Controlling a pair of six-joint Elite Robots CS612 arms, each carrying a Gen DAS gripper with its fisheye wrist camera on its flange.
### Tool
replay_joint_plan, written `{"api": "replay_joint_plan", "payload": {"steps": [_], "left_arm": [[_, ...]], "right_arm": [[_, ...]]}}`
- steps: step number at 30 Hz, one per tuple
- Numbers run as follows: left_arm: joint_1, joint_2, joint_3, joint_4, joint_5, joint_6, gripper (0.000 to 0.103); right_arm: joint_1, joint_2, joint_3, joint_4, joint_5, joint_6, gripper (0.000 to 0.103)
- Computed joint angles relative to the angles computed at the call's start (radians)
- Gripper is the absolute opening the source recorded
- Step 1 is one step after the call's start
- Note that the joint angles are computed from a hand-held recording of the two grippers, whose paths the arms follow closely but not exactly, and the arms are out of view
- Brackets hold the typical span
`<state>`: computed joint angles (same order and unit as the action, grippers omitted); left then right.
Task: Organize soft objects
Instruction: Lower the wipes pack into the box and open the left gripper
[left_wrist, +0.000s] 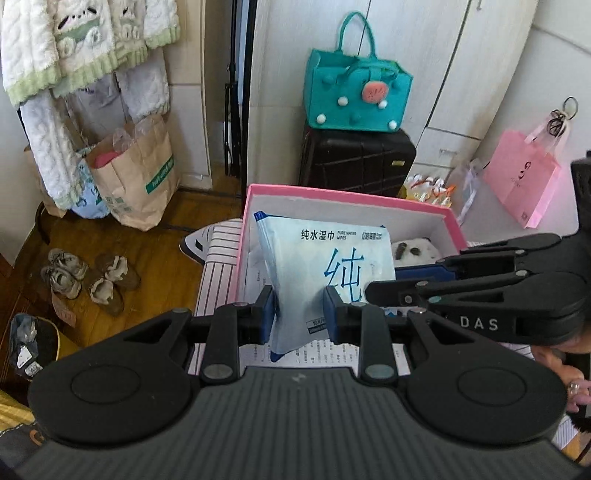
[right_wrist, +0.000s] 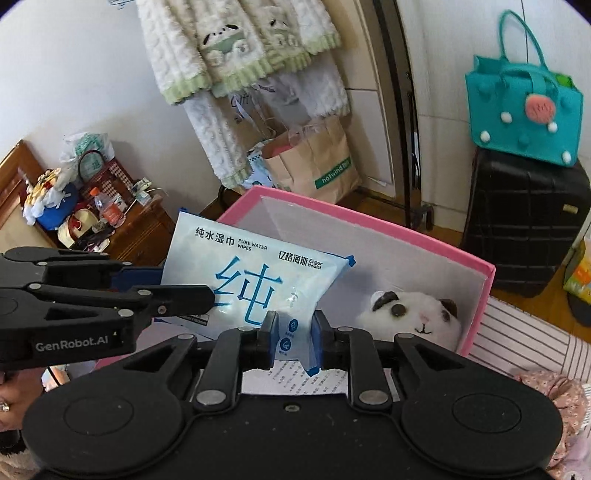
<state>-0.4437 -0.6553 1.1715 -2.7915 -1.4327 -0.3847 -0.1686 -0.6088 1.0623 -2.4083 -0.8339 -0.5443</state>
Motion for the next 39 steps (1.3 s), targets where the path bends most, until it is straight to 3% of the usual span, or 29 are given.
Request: {"api": "replay_joint_plan", "payload": {"steps": [5, 10, 14, 19, 21, 39], "left_arm": [[-0.013, 0.013, -0.018, -0.002, 0.071, 0.051, 0.027], [-0.008, 0.037, -0.070, 0.063, 0.055, 0.069, 0.026], [-0.015, 0.062, -0.113, 0.097, 0.092, 0.093, 0.030], [-0.039, 0.088, -0.143, 0.109, 0.247, 0.097, 0.033], [-0.041, 0.078, -0.122, 0.087, 0.263, 0.091, 0.034], [-0.056, -0.070, 0.068, 0.037, 0.159, 0.120, 0.052]], "right_arm": [[0.006, 0.023, -0.044, 0.038, -0.003, 0.017, 0.026], [0.011, 0.037, -0.070, 0.052, -0.045, 0.040, 0.026], [0.015, 0.042, -0.077, 0.043, -0.085, 0.043, 0.026], [0.011, 0.038, -0.071, 0.021, -0.071, 0.050, 0.028], [0.008, 0.023, -0.048, 0.006, -0.071, 0.034, 0.030], [-0.041, -0.144, 0.224, -0.164, -0.019, -0.072, 0.035]]}}
